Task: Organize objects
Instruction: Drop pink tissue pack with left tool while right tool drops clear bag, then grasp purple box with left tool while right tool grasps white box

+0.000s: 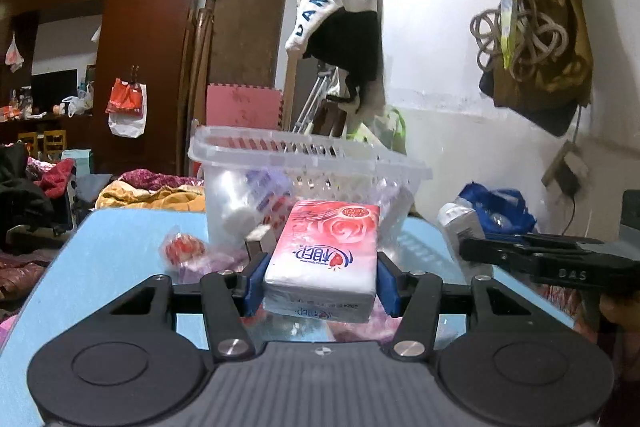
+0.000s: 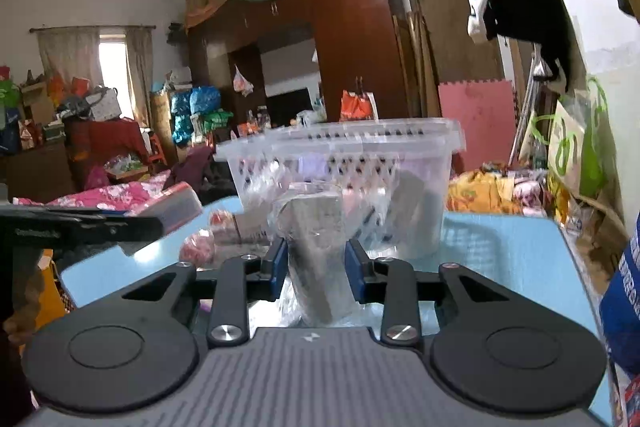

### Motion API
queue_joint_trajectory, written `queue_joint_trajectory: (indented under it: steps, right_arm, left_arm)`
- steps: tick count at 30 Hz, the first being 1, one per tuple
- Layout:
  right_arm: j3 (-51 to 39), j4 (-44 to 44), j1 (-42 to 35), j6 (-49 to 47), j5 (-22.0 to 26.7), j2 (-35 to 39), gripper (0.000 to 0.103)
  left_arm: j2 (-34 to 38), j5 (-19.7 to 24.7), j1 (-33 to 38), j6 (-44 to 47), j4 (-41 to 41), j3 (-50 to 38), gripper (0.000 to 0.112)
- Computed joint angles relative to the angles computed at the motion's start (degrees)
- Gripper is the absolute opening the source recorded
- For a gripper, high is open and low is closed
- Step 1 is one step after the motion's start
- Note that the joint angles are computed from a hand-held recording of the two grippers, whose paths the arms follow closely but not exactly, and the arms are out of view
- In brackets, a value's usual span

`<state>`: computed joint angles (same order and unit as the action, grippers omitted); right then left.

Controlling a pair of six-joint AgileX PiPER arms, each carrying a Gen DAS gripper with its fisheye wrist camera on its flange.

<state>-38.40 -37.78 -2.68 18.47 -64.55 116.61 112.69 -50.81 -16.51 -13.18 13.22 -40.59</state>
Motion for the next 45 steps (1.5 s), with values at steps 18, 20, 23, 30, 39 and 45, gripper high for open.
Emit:
queue_joint_trajectory:
  steps: [18,20,23,30,39,45]
  right_arm:
    - [-33.2,12.4,12.5,-4.2,35.8,0.2,0.048]
    - [-30.3,16.3,12.6,-7.8,33.6,-0.6,0.084]
    - [-23.3,17.6,11.3,-9.6,26.2,-3.1,0.096]
    - [-10.3,-5.8,2.4,6.6,13.1,-1.4,0.103]
    - [-6.2,-1.2,6.9,-2.7,11.6,7.3,0.103]
    - [-2.6,10.2,9.1,-11.7,10.2,6.9,0.052]
  left_arm:
    - [13.6,40.8,-1.6,-10.5,1.4,-51.4,0.076]
    - [13.6,39.7,-1.3,-6.7,-2.3,-50.4,0.085]
    - [11.4,35.8,-0.7,-3.4,-4.7,-45.6,0.089]
    - [3.6,12.6,0.3,-5.4,1.4,-16.5,0.094]
    - [6.0,-1.9,-1.2,2.4,-2.8,-2.9,0.094]
    - [7.9,0.1,-5.0,8.0,-9.5,-4.6,0.094]
